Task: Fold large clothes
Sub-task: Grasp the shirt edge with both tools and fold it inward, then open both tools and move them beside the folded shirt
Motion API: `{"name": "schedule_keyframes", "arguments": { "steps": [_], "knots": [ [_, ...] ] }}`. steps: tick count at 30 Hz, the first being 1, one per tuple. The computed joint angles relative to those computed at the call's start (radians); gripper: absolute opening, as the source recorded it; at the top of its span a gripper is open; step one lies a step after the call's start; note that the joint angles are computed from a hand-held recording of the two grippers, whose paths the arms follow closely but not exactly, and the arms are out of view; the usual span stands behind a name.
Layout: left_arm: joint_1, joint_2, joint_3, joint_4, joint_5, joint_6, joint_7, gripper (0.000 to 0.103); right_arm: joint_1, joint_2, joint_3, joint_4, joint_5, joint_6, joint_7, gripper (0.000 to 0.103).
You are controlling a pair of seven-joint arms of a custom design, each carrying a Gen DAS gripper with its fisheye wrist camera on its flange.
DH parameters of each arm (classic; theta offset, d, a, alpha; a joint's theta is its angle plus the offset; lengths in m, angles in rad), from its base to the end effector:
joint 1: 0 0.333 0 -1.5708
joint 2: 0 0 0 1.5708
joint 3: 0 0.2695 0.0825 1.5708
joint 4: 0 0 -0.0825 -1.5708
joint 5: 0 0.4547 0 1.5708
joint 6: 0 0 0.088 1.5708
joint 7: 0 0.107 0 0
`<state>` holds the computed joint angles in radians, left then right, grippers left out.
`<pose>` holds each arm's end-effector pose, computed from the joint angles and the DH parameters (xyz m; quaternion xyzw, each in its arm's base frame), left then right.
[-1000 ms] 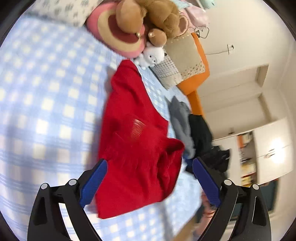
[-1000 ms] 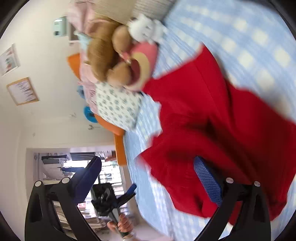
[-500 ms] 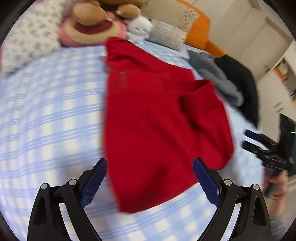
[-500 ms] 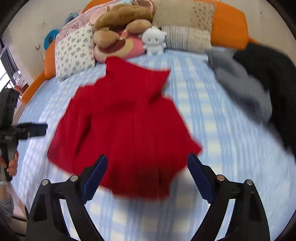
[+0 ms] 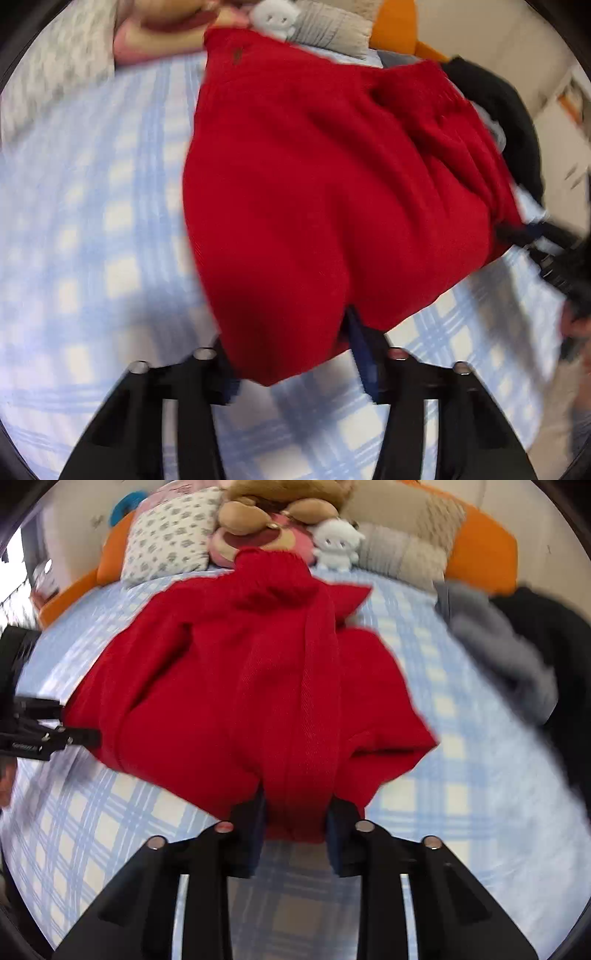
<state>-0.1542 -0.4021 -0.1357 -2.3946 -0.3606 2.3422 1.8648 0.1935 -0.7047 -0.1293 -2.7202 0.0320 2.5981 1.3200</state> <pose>0.5154 -0.1588 0.4308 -0.5500 0.8080 -0.2081 0.0367 0.4657 0.0357 0.4274 -0.7699 0.5688 -0.1825 0.2243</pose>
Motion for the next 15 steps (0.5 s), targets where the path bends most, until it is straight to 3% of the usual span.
{"name": "schedule_keyframes", "arguments": {
  "steps": [5,9,15],
  "knots": [
    [0.008,0.022,0.010,0.083,0.030,-0.077,0.051,0.033,-0.007,-0.028,0.005,0.055,-0.026,-0.072,-0.034,0.018],
    [0.019,-0.010,0.025,0.090,0.020,-0.109,0.092,0.032,-0.023,-0.055,0.005,0.059,-0.044,-0.099,-0.060,0.014],
    [0.046,0.028,0.048,0.080,-0.030,-0.179,0.115,0.032,-0.057,0.001,-0.024,0.042,-0.019,-0.118,-0.070,0.010]
  ]
}}
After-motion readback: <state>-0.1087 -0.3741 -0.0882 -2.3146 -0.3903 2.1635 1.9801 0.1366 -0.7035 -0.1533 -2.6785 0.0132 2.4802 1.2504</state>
